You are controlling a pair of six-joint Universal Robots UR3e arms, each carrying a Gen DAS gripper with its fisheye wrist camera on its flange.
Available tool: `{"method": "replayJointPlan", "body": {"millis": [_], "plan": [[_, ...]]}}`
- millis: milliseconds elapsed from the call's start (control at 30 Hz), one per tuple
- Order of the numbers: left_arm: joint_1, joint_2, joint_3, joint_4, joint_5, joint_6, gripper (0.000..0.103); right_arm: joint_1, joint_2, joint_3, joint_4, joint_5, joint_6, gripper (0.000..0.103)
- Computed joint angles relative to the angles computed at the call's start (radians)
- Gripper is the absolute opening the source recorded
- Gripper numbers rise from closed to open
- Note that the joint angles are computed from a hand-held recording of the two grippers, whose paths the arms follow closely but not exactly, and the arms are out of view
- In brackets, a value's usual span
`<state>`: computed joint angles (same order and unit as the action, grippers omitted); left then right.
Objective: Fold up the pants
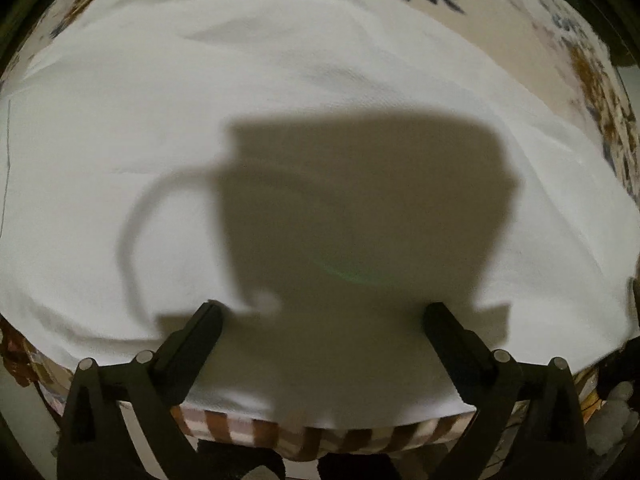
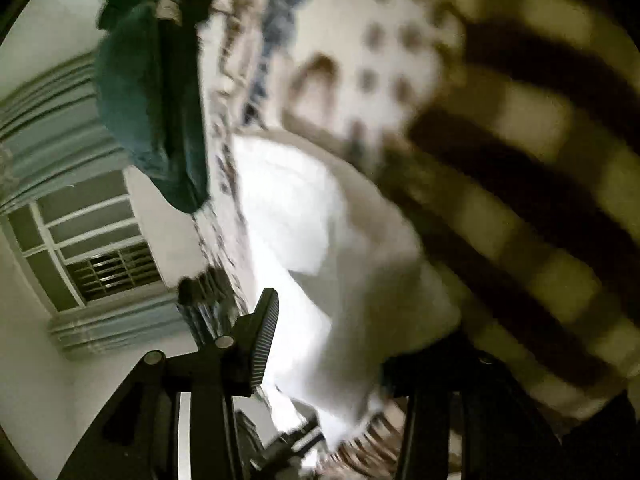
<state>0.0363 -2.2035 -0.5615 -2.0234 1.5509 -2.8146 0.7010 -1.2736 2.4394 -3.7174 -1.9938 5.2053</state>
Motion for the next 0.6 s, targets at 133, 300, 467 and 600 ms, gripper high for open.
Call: {"method": "replayJointPlan", "body": {"millis": [133,300,467,600], "plan": [[-0.016,-0.010,-0.014,0.037,0.019,-0.034,0.103,-0.059,0.098,-0.005,-0.122,0.046,-0.027,0.015],[-0.075,0.091,-0.196,0.123,0.035,-0.101,0.103,-0.150,0.106,-0.017,-0.093,0.162,-0.069,0.016],[-0.048,0.092,-0.117,0.067,-0.017,-0.077,0.103,-0.121,-0.105,-0.052,0.221,0.068,-0.030,0.004],[0.015,0.096,-0.027,0.020,-0.068,-0.052,0.103,-0.156,-0.247,-0.191,0.487,0.099,-0.162,0.004]]}}
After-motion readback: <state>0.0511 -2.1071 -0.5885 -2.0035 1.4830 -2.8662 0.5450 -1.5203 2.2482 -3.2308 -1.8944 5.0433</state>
